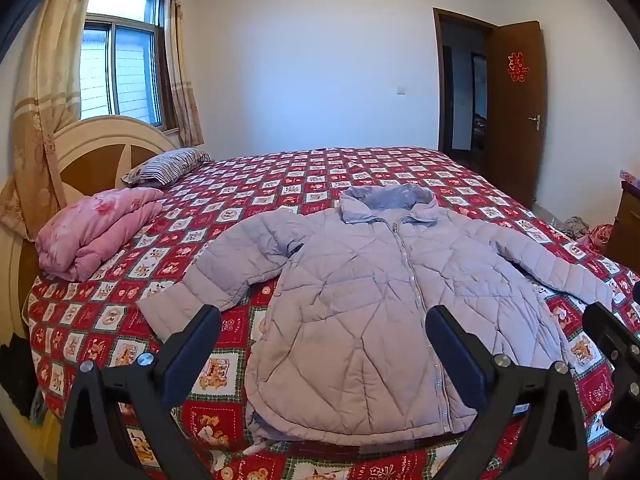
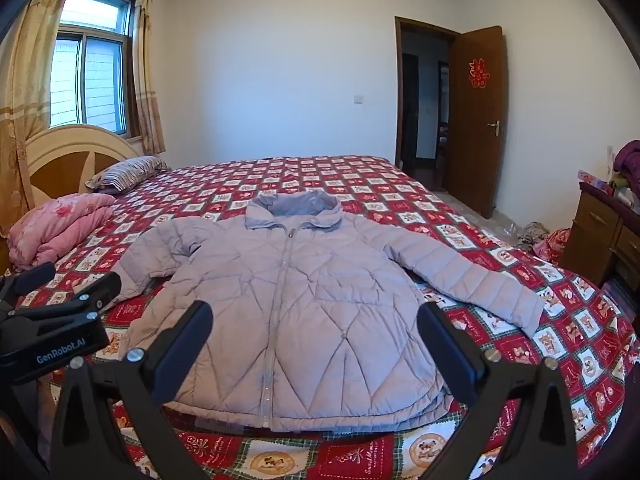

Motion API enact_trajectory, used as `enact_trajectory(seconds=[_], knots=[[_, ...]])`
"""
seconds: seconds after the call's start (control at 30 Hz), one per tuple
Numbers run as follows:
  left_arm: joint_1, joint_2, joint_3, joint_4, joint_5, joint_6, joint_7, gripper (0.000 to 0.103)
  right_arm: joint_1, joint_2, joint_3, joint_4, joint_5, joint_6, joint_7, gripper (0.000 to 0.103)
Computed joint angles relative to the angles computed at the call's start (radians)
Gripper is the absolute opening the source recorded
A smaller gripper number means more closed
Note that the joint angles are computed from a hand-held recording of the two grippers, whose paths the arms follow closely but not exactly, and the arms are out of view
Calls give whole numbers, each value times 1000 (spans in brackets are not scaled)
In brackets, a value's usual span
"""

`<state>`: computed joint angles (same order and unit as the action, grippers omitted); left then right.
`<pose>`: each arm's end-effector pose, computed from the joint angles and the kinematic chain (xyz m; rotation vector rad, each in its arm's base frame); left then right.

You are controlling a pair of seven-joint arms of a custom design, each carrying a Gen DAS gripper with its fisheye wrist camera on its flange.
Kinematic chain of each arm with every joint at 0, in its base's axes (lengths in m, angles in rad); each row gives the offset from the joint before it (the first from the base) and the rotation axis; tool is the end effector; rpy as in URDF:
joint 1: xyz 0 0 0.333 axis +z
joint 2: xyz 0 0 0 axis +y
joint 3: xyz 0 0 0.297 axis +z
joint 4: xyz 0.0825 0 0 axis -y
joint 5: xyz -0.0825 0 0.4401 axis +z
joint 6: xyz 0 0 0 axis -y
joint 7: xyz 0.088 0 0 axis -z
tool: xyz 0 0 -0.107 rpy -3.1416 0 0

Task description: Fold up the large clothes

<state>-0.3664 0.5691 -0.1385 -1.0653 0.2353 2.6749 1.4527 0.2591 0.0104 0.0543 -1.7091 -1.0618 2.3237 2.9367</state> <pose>0.7234 -0.3637 0.6173 -1.2051 1.9674 -1.0924 0.6400 0.1908 0.6165 -1.1367 1.9816 -1.1816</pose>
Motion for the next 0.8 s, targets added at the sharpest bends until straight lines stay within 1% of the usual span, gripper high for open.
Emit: enact_trajectory(seconds=[0.03,0.07,0.17,0.23,0.33,0.8], knots=[[0,0,1,-1,1,1,1,102,0,-3,0,-3,-1,0,1,103],[-6,4,6,12,11,-23,6,102,0,10,1,13,15,-5,-18,103],[-7,7,5,16,11,-18,1,102,4,10,-2,16,26,-6,-22,103],[4,-6,4,-7,4,-1,1,102,-1,3,-6,3,27,5,-25,103],[-1,9,8,15,6,-11,-14,102,0,9,-4,7,26,2,-23,103],[1,4,15,4,18,7,-47,102,6,20,-10,5,24,6,-17,103]])
